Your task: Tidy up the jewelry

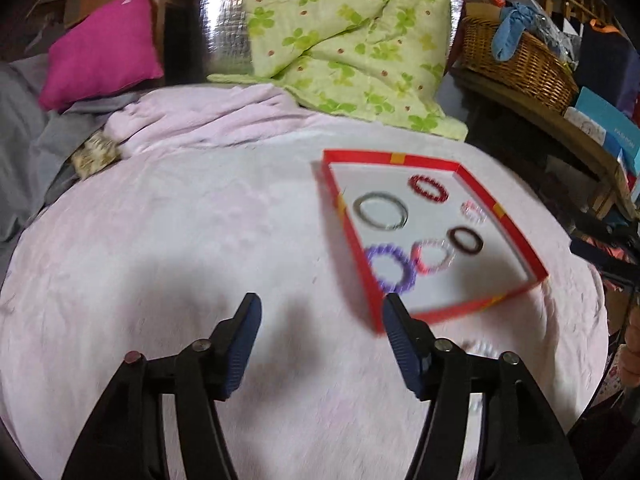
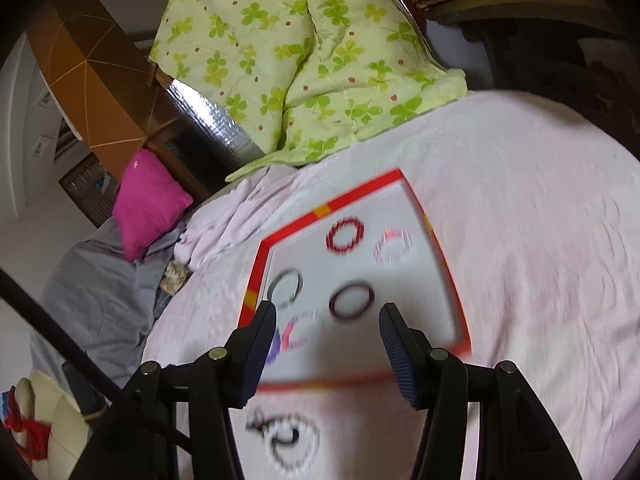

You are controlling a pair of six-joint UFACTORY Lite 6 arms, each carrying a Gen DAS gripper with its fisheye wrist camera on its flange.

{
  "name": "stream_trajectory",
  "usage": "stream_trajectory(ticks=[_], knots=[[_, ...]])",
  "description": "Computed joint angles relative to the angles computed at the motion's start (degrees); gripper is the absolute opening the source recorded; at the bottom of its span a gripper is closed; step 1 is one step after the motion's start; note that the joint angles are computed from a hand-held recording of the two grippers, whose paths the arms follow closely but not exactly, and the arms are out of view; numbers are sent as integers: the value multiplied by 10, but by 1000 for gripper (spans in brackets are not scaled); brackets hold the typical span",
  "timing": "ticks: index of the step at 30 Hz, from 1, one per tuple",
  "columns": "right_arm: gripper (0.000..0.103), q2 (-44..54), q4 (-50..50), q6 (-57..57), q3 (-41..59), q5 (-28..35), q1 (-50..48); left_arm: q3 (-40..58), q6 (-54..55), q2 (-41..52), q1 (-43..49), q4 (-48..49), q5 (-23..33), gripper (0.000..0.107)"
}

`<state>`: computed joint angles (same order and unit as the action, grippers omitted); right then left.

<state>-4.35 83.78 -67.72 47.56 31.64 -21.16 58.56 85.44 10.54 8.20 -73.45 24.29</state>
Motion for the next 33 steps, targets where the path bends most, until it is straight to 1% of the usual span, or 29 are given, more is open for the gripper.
stream_trajectory(ticks=[1,5,7,12,15,17,23,29,33], knots=[[58,-16,-2,-3,-22,3,-3,-24,2,-16,9,-1,1,70],[58,-60,-32,18,-86,2,6,-89,-1,-63,23,11,0,70],[58,-80,-41,26,-112,-2,17,-118,5,-89,20,12,-13,70],[58,-112,-56,40,-155,-29,56,-179,74,-139,2,-32,-63,71],[58,-103,-59,42,-156,-53,82,-186,125,-143,-18,-72,-100,71],[58,-91,-60,42,-150,-70,101,-184,147,-140,-26,-93,-114,71],[58,-47,-62,49,-126,-91,134,-164,142,-119,-30,-92,-119,71],[58,-3,-78,71,-102,-99,160,-153,114,-105,-42,-66,-130,71],[58,7,-81,72,-99,-107,174,-147,89,-99,-45,-42,-133,71]])
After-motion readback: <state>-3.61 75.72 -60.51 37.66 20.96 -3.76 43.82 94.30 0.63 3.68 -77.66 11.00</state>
